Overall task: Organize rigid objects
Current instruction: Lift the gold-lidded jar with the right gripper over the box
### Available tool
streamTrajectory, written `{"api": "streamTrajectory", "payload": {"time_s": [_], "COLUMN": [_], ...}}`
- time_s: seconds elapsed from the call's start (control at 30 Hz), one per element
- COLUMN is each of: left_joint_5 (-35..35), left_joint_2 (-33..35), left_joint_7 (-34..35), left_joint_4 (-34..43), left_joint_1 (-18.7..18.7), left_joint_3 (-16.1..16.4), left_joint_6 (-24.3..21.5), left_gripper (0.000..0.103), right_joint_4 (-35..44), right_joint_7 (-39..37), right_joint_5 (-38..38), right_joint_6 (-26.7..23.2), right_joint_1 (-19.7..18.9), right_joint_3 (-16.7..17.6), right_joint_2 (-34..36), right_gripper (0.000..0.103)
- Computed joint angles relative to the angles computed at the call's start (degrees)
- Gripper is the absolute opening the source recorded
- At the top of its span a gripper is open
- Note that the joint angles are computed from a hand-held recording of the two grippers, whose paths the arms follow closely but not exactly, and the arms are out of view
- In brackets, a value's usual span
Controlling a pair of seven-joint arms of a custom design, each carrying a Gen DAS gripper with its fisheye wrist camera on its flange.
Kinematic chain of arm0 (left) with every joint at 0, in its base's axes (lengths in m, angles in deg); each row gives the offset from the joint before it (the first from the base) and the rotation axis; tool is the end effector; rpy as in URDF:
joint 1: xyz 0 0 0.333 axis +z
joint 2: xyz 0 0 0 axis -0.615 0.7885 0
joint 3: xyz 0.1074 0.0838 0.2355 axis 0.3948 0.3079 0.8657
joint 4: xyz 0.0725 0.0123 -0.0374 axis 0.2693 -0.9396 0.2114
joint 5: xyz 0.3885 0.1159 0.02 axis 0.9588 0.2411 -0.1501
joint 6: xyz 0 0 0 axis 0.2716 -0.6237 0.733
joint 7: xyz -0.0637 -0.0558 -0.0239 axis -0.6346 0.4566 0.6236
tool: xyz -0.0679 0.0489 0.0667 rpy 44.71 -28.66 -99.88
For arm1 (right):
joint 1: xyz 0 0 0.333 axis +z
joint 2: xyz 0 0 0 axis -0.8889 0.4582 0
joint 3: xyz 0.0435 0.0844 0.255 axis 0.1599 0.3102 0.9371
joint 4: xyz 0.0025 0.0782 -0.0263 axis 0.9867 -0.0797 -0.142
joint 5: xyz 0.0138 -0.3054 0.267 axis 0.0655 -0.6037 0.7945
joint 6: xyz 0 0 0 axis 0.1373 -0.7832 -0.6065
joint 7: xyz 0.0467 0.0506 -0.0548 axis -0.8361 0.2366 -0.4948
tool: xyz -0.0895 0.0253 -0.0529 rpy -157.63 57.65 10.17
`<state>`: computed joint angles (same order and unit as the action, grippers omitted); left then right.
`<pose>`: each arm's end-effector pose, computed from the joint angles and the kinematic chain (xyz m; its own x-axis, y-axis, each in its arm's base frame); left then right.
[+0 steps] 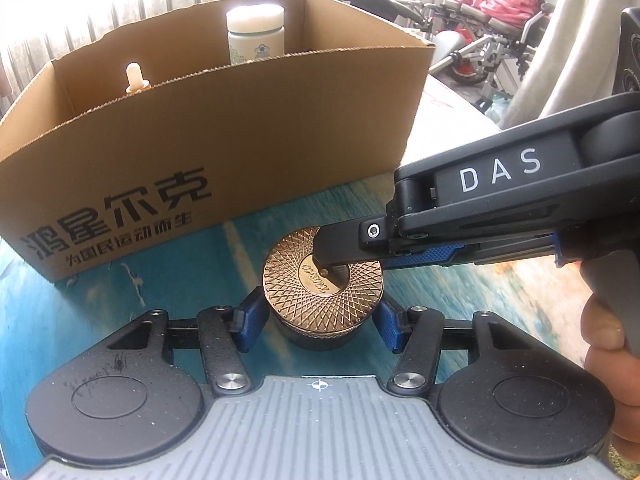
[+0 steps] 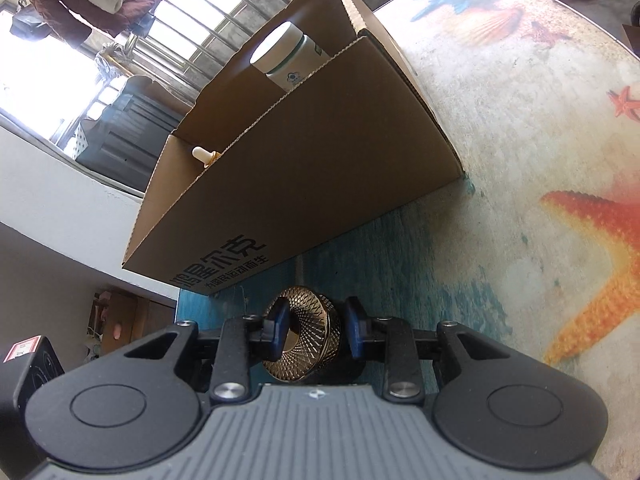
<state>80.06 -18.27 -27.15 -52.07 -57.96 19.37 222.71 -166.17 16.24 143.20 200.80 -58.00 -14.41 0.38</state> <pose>0.5170 -0.2983 0.3083 -0.1558 -0.9852 0.0717 -0.7913 0.0810 -0.6060 0.6173 0.1394 0.2710 0.1377 -0.7415 -0.6567 -0.9226 0.1453 -0.3574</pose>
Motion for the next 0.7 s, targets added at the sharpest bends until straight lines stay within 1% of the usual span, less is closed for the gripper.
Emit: {"api": "streamTrajectory", "payload": {"time_s": [0.27,0.53,0.6,0.7], "left_joint_5": [1.58,1.62,4.25,7.38], "left_joint_2": [-0.42,1.25,1.10,1.19], "left_joint_7": [-0.96,-0.80,-3.19,-5.89], "left_joint_4": [-0.71,1.09,1.02,1.37], "left_joint_1": [-0.40,-0.82,-1.84,-2.37], "left_joint_3": [0.08,0.11,1.10,1.47], "left_joint_6": [0.46,-0.58,-0.68,-1.14], "left_gripper": [0.056,0.057,0.057,0.056], "right_joint_4": [-3.62,-4.15,-4.13,-4.28], "right_joint_7": [-1.17,-1.77,-2.03,-2.84], "right_joint_5": [0.97,1.52,1.90,2.70], "right_joint_6": [0.00,-0.28,-0.61,-0.93], "right_joint_1": [0.35,0.72,0.61,0.49], "right_joint_3": [-0.62,-1.19,-1.26,-1.30], "right_joint_2": [-2.86,-3.32,-3.26,-3.29], "right_gripper": [0.033,0.034,0.034,0.035]}}
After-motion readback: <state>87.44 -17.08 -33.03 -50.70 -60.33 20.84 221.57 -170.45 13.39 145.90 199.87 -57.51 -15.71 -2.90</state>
